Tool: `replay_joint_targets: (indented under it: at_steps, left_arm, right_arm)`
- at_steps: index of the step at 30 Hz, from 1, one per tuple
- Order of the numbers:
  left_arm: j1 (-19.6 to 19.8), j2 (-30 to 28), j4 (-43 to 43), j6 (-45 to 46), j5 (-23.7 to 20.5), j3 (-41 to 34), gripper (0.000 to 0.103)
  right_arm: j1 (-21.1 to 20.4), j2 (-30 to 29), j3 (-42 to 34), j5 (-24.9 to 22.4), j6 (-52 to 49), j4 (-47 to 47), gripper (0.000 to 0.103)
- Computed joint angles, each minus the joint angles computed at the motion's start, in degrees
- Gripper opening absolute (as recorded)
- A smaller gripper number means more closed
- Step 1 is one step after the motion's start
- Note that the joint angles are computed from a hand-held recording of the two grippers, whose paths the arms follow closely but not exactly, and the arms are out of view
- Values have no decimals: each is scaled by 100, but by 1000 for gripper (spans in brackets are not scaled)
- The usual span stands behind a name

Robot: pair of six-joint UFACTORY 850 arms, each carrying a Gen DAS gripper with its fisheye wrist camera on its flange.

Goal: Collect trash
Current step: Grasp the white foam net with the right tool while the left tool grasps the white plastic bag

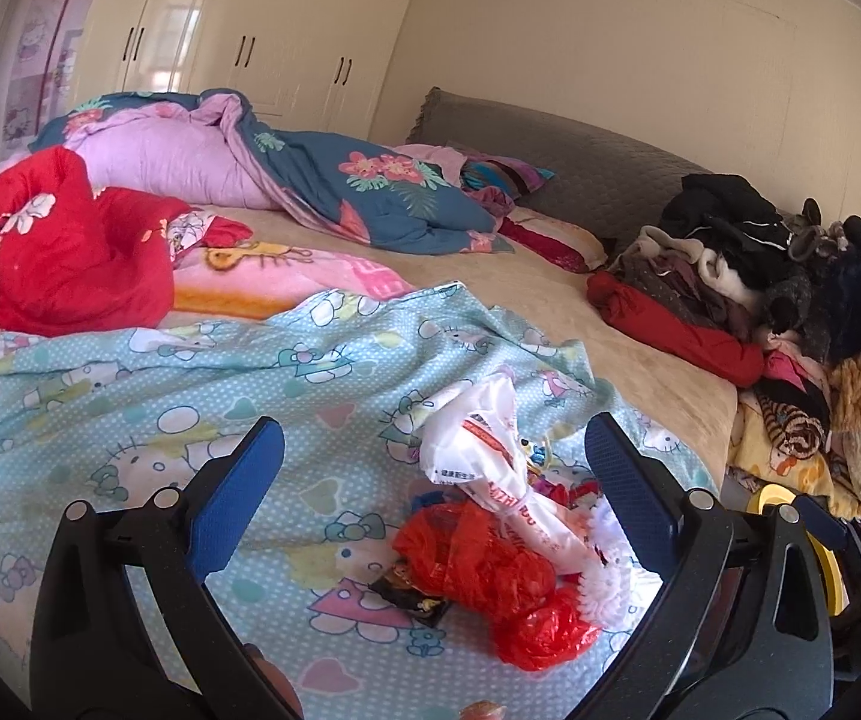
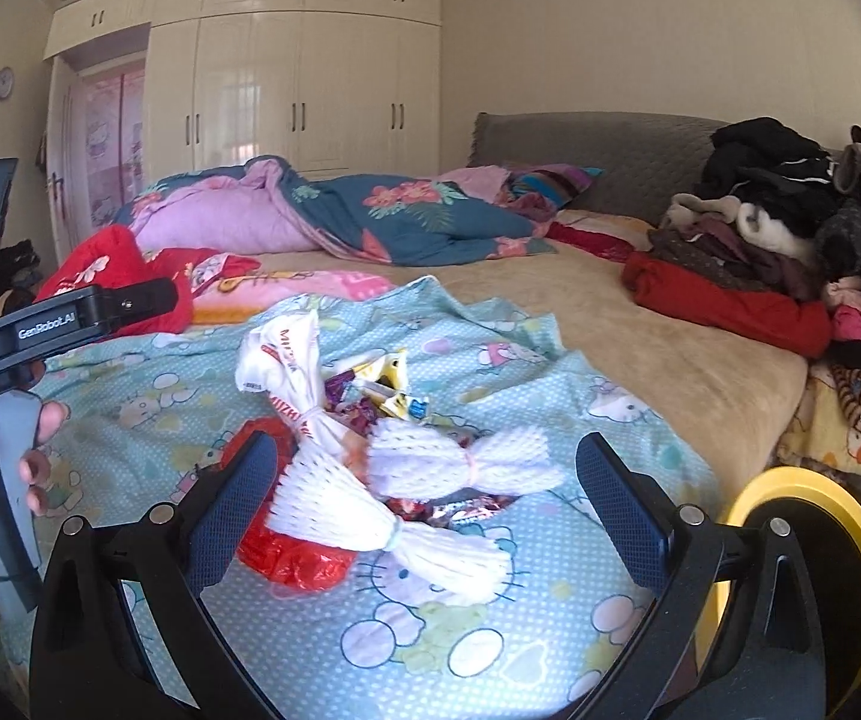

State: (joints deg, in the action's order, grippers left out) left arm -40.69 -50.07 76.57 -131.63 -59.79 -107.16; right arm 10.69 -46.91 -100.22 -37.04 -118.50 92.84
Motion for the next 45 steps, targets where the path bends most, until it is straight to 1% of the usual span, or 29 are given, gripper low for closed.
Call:
replay_joint_targets:
  at_steps: [3,7,11,15,16,19,21,22,23,25,27,28,29,30,31,32,33,34,35,36,39,42,45]
  left_arm:
    - [84,57,63,-52,174,129,92]
    - [251,59,183,-110,677,156,92]
    - [466,-65,263,6,1399,-17,92]
    - [675,-289,-122,414,1935,-353,92]
    - [721,-334,-222,475,2039,-415,92]
    - [817,-421,-420,599,2196,-530,92]
    - [861,-452,-514,671,2316,-565,92]
    - [889,-460,-530,666,2419,-564,92]
    - [911,-484,-579,714,2497,-602,92]
    - [951,-537,-826,932,2593,-674,92]
    - [988,-566,-1016,1033,2661,-704,92]
    - [1005,-586,-1091,1063,2698,-728,91]
    - [1026,-598,-1184,1086,2749,-734,90]
    - [1043,-601,-1224,1058,2810,-723,86]
    - [1055,-607,-1279,1059,2852,-722,84]
    - [1061,-625,-1347,1099,2860,-746,80]
    - [1061,-633,-1384,1136,2878,-758,74]
    - [1057,-645,-1417,1191,2877,-782,70]
    - [1041,-664,-1461,1273,2836,-830,63]
    - [1030,-676,-1487,1323,2804,-861,56]
    - [994,-684,-1496,1396,2739,-913,41]
    - [911,-666,-1274,1372,2531,-927,32]
    - [820,-615,-962,1168,2341,-913,31]
  right_arm:
    - [43,-155,-261,-121,304,-425,97]
    - [64,-398,-630,-173,674,-946,97]
    - [13,-721,-1118,-268,1355,-1718,97]
    - [-13,-1096,-1706,-435,1997,-2626,96]
    - [-9,-1176,-1826,-466,2094,-2839,95]
    - [44,-1361,-2108,-560,2288,-3460,80]
    - [99,-1512,-2329,-614,2453,-3846,78]
    - [128,-1639,-2531,-737,2634,-4115,77]
    - [141,-1705,-2629,-796,2699,-4244,71]
    - [182,-1829,-2800,-833,2794,-4462,66]
    - [225,-2062,-3167,-1035,3147,-4869,56]
    - [245,-2211,-3411,-1164,3382,-5089,49]
    - [248,-2303,-3571,-1255,3514,-5195,43]
    - [246,-2364,-3686,-1329,3601,-5246,40]
    - [234,-2421,-3791,-1440,3620,-5226,33]
    - [215,-2510,-3960,-1622,3628,-5198,27]
    - [201,-2535,-4014,-1703,3611,-5168,26]
    - [191,-2504,-3966,-1709,3570,-5132,23]
    - [176,-2476,-3921,-1731,3508,-5070,21]
    - [159,-2444,-3867,-1756,3425,-4980,20]
    - [98,-2288,-3622,-1817,3210,-4675,19]
    - [9,-2130,-3385,-1965,3027,-4288,18]
    - [-83,-1999,-3223,-2141,2963,-3946,18]
